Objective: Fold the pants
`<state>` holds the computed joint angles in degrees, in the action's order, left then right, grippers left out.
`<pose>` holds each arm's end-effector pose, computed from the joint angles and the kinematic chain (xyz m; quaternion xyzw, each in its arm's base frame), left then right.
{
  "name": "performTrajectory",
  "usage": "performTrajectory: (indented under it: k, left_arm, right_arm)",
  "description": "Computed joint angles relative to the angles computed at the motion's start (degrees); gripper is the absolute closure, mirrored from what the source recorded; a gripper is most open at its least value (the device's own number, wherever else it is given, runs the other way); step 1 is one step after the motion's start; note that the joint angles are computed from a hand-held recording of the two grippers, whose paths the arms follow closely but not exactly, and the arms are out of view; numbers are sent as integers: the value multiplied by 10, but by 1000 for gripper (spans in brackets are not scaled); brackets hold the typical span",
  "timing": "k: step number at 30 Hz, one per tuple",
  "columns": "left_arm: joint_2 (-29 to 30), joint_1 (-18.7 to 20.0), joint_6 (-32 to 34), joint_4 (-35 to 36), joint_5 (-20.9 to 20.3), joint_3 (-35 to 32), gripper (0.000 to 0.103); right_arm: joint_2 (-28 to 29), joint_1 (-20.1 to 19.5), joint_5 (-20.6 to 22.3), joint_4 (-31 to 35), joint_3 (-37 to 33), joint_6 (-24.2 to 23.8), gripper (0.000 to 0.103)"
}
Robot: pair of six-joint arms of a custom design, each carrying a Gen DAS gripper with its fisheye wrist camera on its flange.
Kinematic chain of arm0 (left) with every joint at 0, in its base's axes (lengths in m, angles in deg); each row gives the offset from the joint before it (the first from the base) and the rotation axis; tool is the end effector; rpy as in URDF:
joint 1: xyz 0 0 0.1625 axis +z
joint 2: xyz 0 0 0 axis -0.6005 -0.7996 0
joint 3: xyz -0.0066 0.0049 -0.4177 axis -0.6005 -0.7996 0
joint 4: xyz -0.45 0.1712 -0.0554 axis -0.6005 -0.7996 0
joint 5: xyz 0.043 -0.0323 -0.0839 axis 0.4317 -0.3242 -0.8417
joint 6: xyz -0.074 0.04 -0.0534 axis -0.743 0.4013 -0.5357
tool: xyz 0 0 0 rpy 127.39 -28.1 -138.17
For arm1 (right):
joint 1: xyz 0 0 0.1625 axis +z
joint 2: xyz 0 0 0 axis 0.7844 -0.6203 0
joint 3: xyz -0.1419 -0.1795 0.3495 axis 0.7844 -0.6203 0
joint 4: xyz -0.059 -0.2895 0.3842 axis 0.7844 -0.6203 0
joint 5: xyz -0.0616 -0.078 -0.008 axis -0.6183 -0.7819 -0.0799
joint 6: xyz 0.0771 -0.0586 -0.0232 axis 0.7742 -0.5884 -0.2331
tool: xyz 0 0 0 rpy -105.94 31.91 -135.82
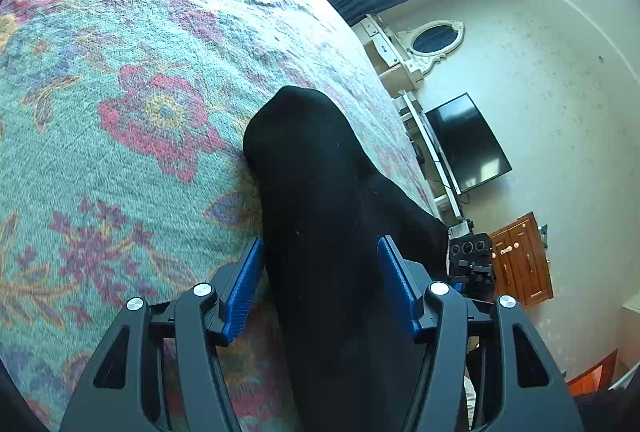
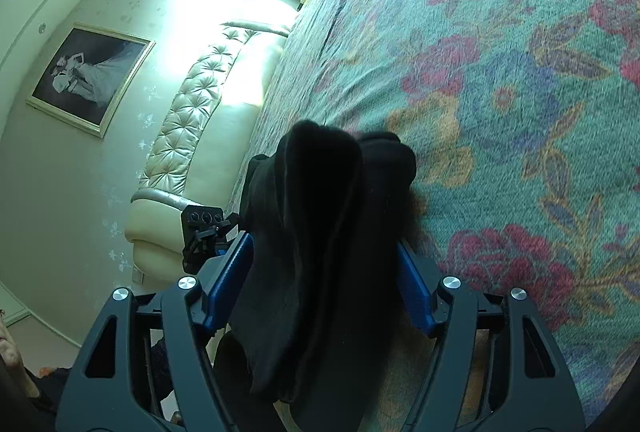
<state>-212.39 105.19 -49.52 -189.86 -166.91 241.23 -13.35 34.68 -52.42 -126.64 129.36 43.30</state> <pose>0.0271 -0.3202 0.2233 0.0045 -0.9434 0.3236 0.0720 0.1430 -0.4905 0.0700 -0.1370 0.9671 -0.0906 0.1943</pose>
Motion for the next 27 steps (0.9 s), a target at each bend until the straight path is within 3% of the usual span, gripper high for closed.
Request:
performTrajectory:
  k: [5, 9, 11, 14, 15, 18, 20, 25, 27]
  left_arm:
    - [89, 15, 10, -26, -4, -41, 45]
    - [117, 23, 17, -22, 2, -62, 44]
    - [121, 26, 16, -23, -1, -64, 44]
    - [125, 28, 26, -28, -6, -65, 43]
    - [131, 27, 26, -31, -7, -69, 43]
    - [140, 31, 25, -27, -12, -78, 43]
    - [148, 32, 20, -28, -10, -83, 43]
    - [163, 31, 6, -11, -8, -101, 38]
    - [167, 32, -1, 3, -10, -109, 37]
  right_arm:
    - [21, 9, -13, 3, -29, 18, 34]
    - [15, 17, -48, -12, -34, 32, 34]
    - [2, 3, -32, -32, -23, 44, 28]
    - [2, -11, -11, 5, -33, 39, 27]
    - [6, -5, -24, 20, -41, 34, 26]
    - [24, 22, -45, 76, -74, 16, 10]
    - [39, 39, -71, 91, -91, 21, 7]
    - [74, 48, -63, 86, -121, 45, 8]
    - [82, 53, -91, 91, -129, 53, 33]
